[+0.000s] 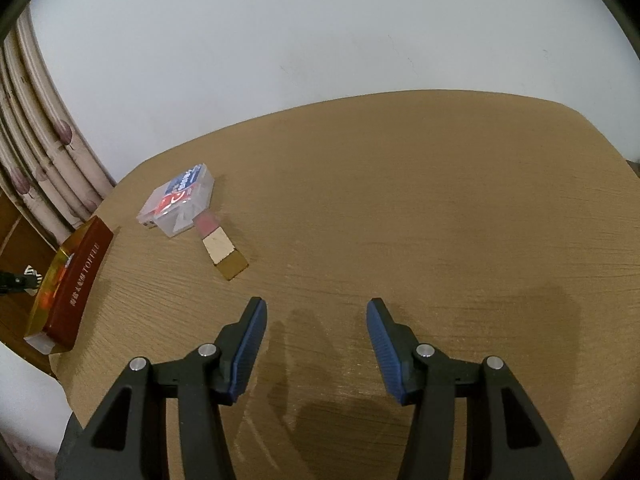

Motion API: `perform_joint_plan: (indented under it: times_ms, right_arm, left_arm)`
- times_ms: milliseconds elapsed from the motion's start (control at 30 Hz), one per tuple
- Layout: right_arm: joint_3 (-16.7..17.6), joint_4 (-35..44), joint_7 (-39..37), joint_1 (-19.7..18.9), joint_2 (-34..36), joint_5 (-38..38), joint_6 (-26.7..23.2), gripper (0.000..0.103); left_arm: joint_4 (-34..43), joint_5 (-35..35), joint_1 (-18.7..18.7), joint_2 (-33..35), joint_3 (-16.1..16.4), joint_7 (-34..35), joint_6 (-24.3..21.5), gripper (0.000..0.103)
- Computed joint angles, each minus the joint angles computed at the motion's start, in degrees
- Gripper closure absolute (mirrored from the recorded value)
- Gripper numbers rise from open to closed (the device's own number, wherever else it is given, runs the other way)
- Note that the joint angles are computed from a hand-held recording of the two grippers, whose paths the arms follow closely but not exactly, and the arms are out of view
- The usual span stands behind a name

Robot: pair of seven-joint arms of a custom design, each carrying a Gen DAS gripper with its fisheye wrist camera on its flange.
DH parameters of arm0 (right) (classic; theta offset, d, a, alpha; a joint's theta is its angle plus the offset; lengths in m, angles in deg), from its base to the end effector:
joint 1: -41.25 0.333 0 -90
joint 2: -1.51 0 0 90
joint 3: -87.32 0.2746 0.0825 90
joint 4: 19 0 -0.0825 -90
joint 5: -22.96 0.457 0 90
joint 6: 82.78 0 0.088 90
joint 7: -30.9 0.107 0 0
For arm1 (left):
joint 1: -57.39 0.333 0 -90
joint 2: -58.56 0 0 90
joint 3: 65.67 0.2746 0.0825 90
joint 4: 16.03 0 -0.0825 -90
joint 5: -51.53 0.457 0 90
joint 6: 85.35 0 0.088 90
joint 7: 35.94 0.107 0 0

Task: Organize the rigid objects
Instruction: 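Carry the white cube into the tray and open the left gripper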

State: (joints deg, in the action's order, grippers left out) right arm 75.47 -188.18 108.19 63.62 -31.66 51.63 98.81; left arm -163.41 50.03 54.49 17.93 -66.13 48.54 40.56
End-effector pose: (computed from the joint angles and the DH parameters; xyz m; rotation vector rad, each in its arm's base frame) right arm 0.4243 0.0513 0.3078 -1.5926 1.7850 -0.4029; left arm 0.4626 -0.0279 0.4702 -2.1107 2.0067 -0.3907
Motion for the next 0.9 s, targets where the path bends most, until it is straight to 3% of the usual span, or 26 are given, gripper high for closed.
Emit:
perform_joint_plan:
  times_ms: [133,600,667,767,900]
  right_arm:
    - [1.1,0.8,0.7,-0.5,1.2,-0.1,-0.3,0.05]
    - [2.5,1.0,1.5,-1.5,1.7,-0.6,-0.8,0.048]
    - [2.5,0.9,1.5,-1.5,1.6,-0.6,-0.8,0.047]
    - [1.9,0.8,1.1,-1.2,1.3,-0.6,-1.0,0.046]
    - [2.8,0.5,1.5,-1.9,1.1,-0.6,-0.9,0.046]
  left_arm:
    - [2.7,-3.3,-0.4,6.6,2.4,3.5,0.0,0.074]
    - [9.5,-7.8,-0.3,17.8,-0.2,6.1,3.5,0.074]
    - [9.7,-7.9,-0.2,18.2,-0.5,6.6,3.9,0.072]
    - [8.3,-7.5,0.0,16.3,-0.9,6.4,5.4,0.059]
    - [3.8,-6.5,0.8,9.2,-0.5,4.9,8.0,0.053]
